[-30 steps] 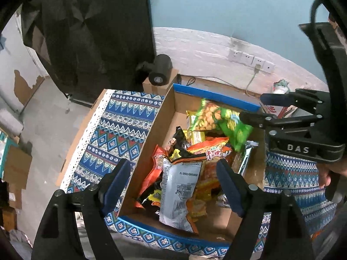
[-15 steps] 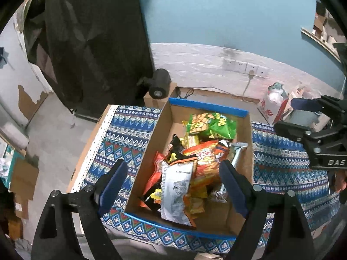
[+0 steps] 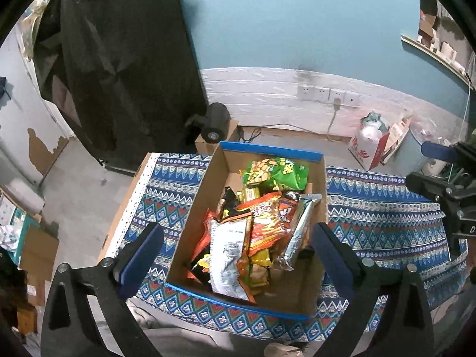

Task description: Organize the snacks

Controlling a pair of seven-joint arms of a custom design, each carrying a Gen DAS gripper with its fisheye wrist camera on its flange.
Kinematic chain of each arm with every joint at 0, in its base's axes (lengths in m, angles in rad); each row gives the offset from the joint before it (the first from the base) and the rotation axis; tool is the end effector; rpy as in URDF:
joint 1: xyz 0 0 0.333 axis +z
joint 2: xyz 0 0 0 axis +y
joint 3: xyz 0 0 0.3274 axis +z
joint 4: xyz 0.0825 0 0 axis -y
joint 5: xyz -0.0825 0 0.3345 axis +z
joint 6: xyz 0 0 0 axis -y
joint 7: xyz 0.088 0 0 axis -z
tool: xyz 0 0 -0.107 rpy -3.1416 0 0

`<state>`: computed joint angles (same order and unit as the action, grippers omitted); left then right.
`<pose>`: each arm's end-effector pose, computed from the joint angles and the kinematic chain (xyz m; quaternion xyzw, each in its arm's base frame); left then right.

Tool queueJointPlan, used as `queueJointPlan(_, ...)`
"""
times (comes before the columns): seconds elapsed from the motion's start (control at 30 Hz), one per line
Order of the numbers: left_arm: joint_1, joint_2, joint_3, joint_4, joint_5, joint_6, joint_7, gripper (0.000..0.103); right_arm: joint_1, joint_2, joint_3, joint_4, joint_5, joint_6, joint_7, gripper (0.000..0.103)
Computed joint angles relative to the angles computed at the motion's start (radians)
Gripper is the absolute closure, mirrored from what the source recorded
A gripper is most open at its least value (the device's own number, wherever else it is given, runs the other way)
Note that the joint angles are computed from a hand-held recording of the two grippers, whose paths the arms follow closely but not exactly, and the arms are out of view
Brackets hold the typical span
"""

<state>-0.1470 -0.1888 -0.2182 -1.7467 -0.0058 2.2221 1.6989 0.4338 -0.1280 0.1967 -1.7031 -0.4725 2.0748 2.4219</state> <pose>0.4526 -0.1883 0.7244 -0.4820 0.8139 -0.2439 0.2137 0.4161 0.2853 0.7024 -0.6351 0.6950 -0.2488 0.2274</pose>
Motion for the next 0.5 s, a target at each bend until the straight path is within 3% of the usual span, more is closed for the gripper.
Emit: queueJointPlan(0.5, -0.016, 0.006, -0.023, 0.006, 0.057, -0.016, -0.04, 0.002, -0.014, -0.082, 0.019, -0.086, 0.006, -0.002, 0.017, 0.023)
